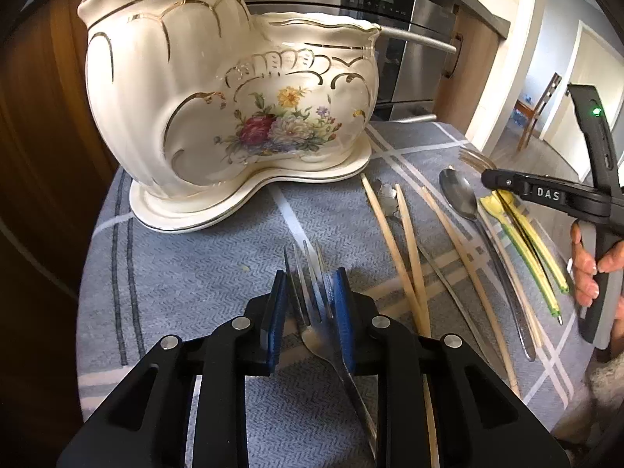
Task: Organize utensils
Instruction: 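Grasp the silver fork with the left tool while the right tool grasps the gold fork, then lift both forks and carry them over the white ceramic holder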
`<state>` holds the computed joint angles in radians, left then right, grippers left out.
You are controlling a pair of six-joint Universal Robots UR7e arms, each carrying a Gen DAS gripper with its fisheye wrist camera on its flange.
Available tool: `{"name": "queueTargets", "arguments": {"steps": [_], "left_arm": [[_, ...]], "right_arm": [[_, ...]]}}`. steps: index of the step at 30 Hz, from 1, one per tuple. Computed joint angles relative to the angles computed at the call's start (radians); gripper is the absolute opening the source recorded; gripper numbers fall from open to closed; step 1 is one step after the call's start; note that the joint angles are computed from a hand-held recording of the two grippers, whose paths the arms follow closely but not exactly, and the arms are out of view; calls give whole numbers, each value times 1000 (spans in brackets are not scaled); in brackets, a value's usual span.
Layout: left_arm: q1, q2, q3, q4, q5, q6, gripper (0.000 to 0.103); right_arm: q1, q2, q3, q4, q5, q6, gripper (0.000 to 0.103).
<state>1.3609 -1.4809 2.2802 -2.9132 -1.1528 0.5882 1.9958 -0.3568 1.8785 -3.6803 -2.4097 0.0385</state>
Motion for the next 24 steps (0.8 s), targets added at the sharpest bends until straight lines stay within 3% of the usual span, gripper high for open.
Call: {"name": "queueTargets", "arguments": {"steps": [6, 9, 15, 24], "left_arm": [[11, -19, -1, 7, -24, -4, 20], [16, -34, 1, 2, -40, 3, 6], [22, -51, 0, 19, -46, 3, 3], [20, -112, 6, 34, -95, 8, 2]], "right_arm": [[-1, -6, 22, -43, 36, 25, 10], [1, -11, 31, -59, 56, 33, 9], [26, -19, 50, -105, 89, 43, 6], [89, -27, 63, -177, 78, 7, 3]]}}
